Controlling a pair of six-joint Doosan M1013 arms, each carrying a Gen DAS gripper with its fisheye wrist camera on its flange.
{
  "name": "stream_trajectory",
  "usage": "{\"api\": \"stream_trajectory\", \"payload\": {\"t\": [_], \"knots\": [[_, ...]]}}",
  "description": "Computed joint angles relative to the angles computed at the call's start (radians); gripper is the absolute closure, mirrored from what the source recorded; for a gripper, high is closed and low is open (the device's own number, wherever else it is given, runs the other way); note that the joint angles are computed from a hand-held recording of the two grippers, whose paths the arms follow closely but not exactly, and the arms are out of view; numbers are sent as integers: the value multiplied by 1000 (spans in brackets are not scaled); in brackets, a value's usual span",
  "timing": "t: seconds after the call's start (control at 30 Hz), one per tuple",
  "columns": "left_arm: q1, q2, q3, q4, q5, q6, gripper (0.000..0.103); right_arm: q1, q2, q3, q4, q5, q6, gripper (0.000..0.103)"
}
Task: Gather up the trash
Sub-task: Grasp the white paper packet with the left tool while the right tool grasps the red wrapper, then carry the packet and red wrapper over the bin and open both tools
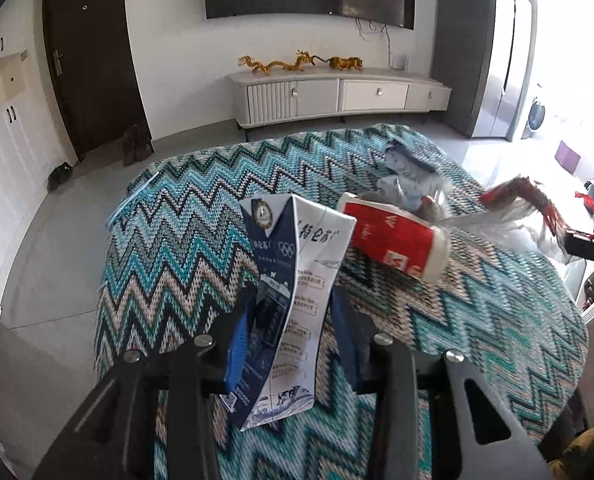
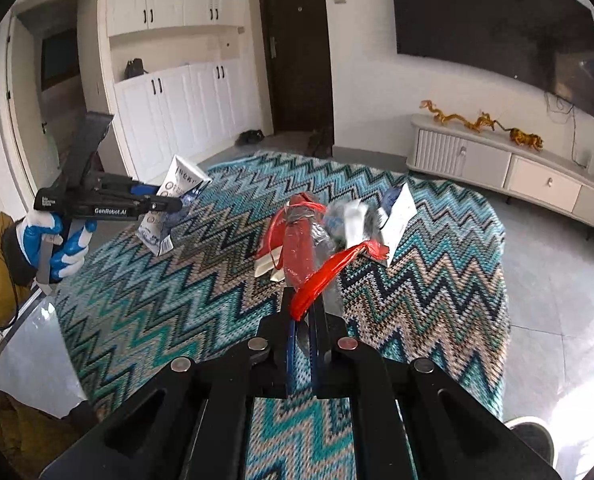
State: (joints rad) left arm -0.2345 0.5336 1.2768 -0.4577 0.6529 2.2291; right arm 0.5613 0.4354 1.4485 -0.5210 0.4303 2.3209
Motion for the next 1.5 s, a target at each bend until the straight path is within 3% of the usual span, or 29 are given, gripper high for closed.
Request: {"api": "stream_trajectory", "payload": {"t": [0.43, 0.6, 0.8, 1.13, 1.5], "knots": [[4, -128, 131, -214, -55, 116, 66, 54, -128, 140, -390, -12, 415, 98], [-34, -136, 117, -236, -33, 118, 66, 53, -184, 221, -574, 2, 641, 98], [-109, -117, 62, -235, 24, 125, 67, 40, -257, 333, -711, 88, 847, 98], [-285, -12, -79, -150, 170, 96, 66, -21, -346, 518, -696, 179, 1069, 98], [-453, 171, -296, -22, 355, -28, 66, -159, -312, 614, -508, 88, 1141, 98]]}}
